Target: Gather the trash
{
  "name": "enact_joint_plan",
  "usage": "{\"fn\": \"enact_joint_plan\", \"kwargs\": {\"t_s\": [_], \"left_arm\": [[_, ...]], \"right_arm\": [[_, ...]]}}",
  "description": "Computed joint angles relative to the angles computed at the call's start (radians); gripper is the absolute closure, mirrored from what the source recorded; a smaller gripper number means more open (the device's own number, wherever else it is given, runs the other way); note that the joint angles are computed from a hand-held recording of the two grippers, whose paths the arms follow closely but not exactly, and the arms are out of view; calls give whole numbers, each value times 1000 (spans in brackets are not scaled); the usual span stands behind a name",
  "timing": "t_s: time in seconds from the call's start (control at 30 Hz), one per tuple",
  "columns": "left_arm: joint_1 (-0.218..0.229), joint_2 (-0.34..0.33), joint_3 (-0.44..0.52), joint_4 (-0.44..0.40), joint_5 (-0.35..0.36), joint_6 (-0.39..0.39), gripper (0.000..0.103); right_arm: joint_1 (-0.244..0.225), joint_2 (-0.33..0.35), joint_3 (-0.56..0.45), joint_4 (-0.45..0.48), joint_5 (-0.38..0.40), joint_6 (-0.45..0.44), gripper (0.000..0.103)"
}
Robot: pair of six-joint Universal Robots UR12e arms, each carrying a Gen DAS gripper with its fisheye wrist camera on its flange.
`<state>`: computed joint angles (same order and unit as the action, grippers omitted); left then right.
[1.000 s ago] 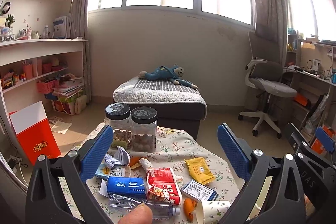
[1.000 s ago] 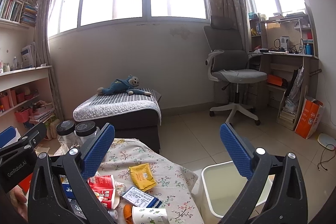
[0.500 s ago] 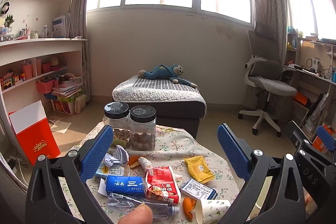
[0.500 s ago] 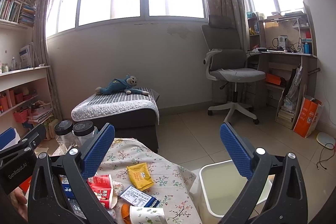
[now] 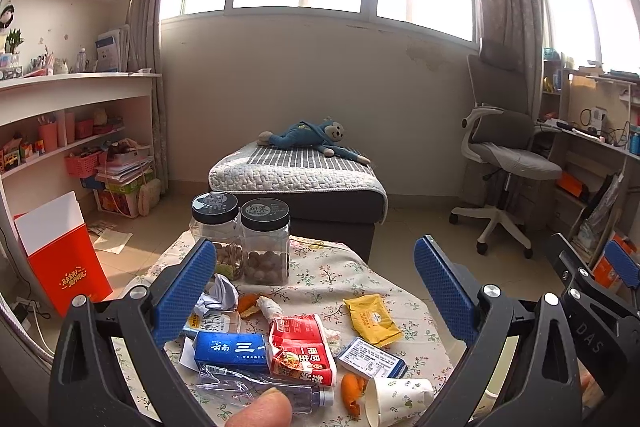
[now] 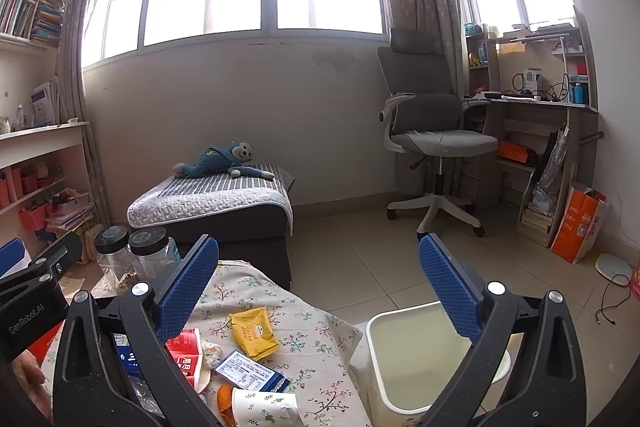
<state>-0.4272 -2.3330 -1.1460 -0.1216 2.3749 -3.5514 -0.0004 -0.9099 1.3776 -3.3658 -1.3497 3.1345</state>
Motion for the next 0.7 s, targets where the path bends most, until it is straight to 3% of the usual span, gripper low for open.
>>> {"fn": "enact_joint_plan", "kwargs": {"t_s": [0.7], "left_arm": [[-8,-32,61,-37,-47,8,7]], "right_arm": [[-17,4,-1,11,-36,4,7]]}}
